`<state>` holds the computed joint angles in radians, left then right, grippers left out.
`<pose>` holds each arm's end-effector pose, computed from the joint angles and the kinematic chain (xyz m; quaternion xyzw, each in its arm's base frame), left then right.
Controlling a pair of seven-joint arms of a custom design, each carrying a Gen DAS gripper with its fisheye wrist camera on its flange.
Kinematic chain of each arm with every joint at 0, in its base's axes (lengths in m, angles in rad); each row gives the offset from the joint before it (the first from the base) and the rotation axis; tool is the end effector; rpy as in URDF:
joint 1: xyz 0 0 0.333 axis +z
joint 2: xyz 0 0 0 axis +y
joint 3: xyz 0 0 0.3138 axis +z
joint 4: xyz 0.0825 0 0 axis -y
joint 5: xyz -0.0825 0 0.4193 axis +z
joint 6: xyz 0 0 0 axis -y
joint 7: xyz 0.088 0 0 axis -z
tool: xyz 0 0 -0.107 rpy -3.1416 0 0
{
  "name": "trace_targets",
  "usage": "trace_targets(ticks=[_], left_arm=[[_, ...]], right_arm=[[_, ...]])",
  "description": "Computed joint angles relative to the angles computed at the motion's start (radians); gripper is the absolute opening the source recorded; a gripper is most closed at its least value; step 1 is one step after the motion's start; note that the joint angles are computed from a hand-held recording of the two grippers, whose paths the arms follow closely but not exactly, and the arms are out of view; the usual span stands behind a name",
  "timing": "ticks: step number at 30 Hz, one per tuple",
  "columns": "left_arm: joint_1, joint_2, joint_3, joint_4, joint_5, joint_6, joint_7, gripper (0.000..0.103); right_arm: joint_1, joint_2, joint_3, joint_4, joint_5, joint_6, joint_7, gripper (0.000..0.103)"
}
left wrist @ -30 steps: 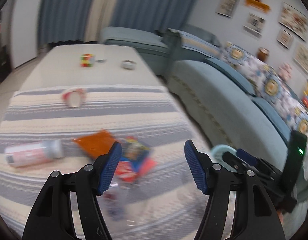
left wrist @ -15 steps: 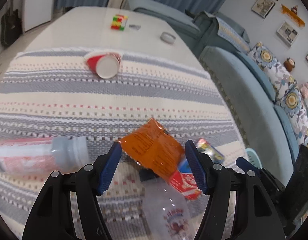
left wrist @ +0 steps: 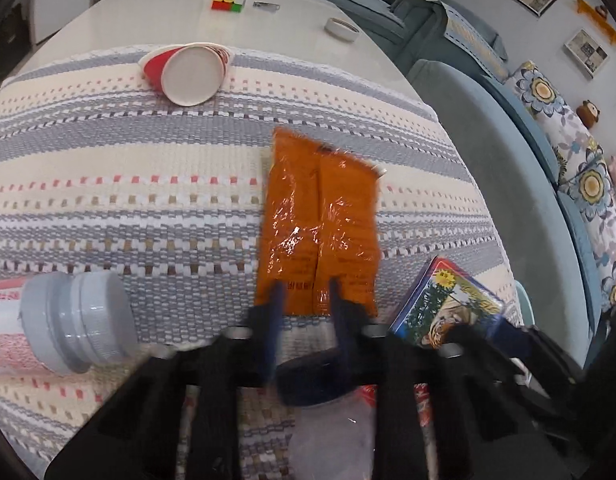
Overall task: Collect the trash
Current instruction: 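Grasp the orange snack wrapper with left tool while right tool grasps the card box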
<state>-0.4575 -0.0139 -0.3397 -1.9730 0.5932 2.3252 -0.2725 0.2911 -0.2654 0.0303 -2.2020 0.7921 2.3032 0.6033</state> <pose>0.4392 -0.4366 0.4995 -0.8666 0.3969 -0.2755 0.1250 0.5085 0.1858 0.5217 -0.8711 0.3268 -0.0062 0.3666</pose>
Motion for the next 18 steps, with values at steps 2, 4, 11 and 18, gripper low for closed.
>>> trace_targets(ticks=[2,4,11,18], left_arm=[[-0.004,0.008,-0.004,0.014,0.013,-0.027,-0.018,0.002],[-0.009,0.007,-0.006,0.018,0.016,-0.039,-0.018,0.002],[-0.017,-0.013,-0.011,0.045,0.026,-0.136,0.040,0.038],[-0.009,0.092,0.005,0.157,-0.007,-0.185,0.183,0.074]], right_arm=[[0.003,-0.016,-0.006,-0.002,0.017,-0.011,-0.013,0.026],[0.002,-0.035,-0.015,-0.007,0.034,-0.015,-0.030,0.022],[-0.044,-0.096,-0.062,0.016,0.041,-0.090,-0.018,0.016],[-0.149,-0.078,-0.037,0.072,-0.232,-0.112,0.096,0.016]])
